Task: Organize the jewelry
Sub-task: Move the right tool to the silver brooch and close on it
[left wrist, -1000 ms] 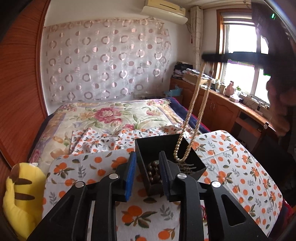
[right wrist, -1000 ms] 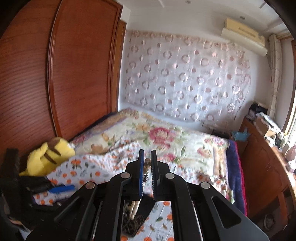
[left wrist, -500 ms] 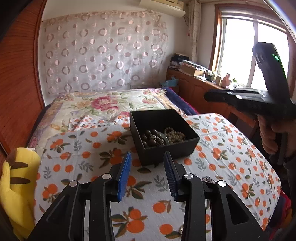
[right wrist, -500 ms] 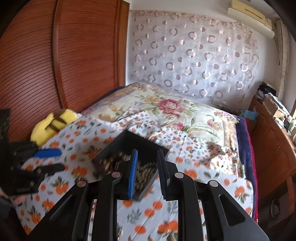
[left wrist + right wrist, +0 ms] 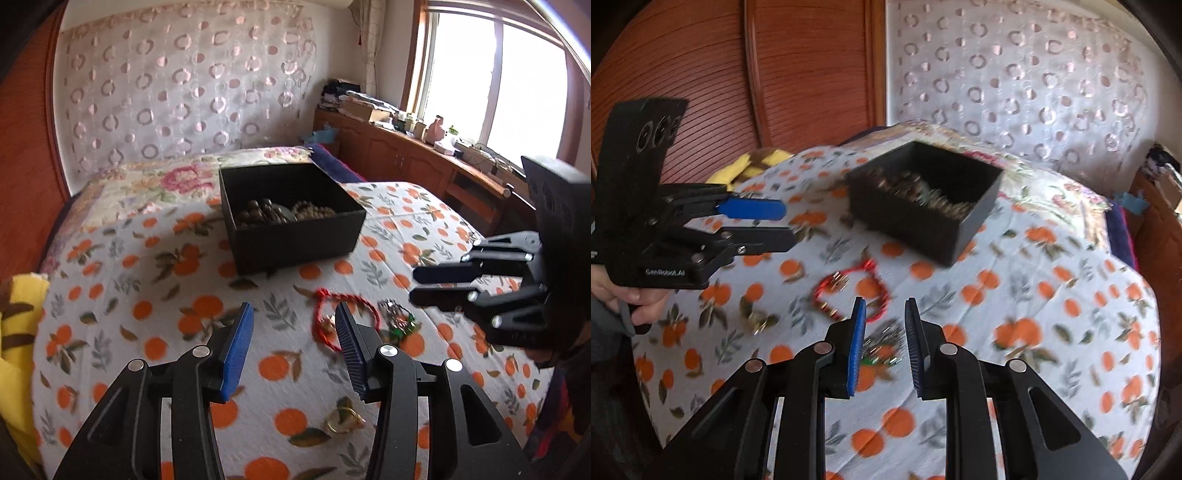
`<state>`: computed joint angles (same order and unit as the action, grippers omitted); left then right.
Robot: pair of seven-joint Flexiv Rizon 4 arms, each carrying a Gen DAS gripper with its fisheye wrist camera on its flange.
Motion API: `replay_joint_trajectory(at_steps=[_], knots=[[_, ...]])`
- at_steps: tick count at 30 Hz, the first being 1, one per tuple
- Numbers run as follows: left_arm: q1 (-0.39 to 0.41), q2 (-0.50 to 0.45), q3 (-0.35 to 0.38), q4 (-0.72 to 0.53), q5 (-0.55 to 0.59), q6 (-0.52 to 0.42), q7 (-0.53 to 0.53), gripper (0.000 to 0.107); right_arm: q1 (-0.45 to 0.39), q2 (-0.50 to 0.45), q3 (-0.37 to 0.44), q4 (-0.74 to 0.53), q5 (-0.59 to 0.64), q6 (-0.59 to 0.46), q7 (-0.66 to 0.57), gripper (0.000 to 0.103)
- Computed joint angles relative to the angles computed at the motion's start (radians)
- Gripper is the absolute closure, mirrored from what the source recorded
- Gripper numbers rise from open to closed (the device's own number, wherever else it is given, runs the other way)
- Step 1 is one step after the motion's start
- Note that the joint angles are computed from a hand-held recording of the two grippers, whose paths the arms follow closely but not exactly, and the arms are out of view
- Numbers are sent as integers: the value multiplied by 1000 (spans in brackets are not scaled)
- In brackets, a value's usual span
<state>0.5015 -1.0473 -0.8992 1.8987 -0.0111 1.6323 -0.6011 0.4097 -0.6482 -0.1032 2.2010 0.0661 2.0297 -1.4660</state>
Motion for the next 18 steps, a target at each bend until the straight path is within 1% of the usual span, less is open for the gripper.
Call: replay_joint_trajectory(at_steps=[3,4,5,7,10,13,15,16,18], knots=[[10,-3,-4,13,1,5,-6,61,-19,-5,24,3,-15,0,5,79],[15,-5,-7,18,1,7,-10,60,-17,-9,26,2,-17,-3,7,79],[20,-7,-10,21,1,6,-13,56,-15,-10,23,2,-18,-8,8,79],[29,-10,-13,27,3,4,-18,55,-18,-10,24,0,-24,-23,12,79],[18,-6,6,27,5,9,-28,55,-53,-14,51,-8,-64,-54,21,79],[4,-3,24,22,3,10,-37,52,-41,-20,38,-12,-80,-70,19,78],[-6,-1,36,19,2,14,-43,43,-43,-19,41,-11,-93,-74,15,77],[-9,-1,40,19,3,18,-45,41,-40,-13,39,-10,-98,-87,14,77],[-20,4,51,17,5,24,-52,34,-15,-4,17,-1,-94,-100,11,77]])
